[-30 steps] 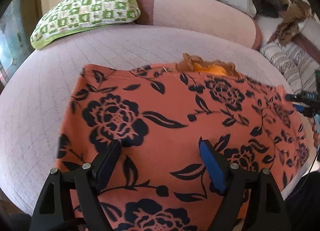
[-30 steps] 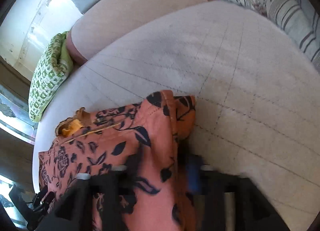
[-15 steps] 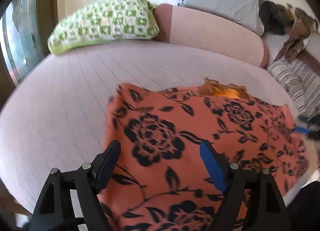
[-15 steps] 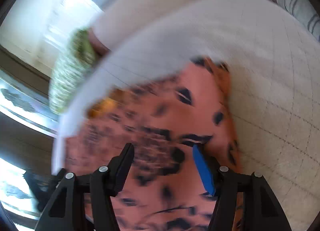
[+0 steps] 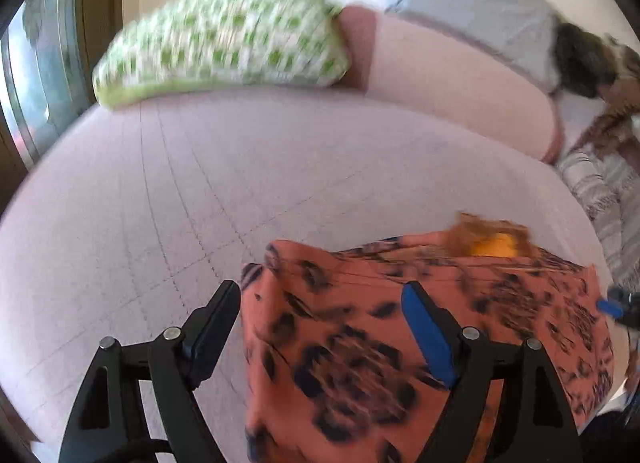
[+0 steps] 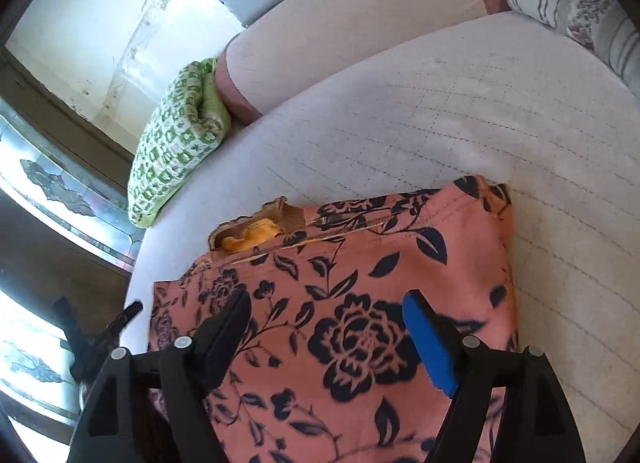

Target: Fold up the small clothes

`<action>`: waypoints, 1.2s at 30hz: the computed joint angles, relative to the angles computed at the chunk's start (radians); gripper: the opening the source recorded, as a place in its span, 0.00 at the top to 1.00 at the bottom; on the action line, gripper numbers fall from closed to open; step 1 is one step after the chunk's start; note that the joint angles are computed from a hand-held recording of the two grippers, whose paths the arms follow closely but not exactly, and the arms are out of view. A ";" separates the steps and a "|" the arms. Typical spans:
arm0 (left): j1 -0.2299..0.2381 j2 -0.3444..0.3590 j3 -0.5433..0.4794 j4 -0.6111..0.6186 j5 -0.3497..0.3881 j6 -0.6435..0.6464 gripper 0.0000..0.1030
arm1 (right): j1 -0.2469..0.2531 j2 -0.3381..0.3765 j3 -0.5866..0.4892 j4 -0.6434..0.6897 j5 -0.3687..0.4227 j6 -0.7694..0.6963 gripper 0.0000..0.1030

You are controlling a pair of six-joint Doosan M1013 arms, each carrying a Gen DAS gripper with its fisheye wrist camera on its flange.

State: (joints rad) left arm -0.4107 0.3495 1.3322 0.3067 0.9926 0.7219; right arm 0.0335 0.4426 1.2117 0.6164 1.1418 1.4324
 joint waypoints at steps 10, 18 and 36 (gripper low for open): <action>0.033 -0.002 0.015 0.060 0.099 -0.151 0.40 | 0.007 0.006 0.007 0.001 0.011 0.022 0.20; -0.002 -0.053 0.036 0.131 0.105 -0.197 0.38 | -0.032 -0.079 0.071 0.108 -0.043 0.042 0.18; -0.206 -0.039 0.040 0.140 0.024 -0.063 0.28 | -0.099 -0.249 0.410 0.248 -0.181 0.356 0.18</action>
State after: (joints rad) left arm -0.6169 0.3109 1.3725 0.4469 1.0170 0.6590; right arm -0.0654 0.1934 1.6218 0.8648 0.9611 1.7882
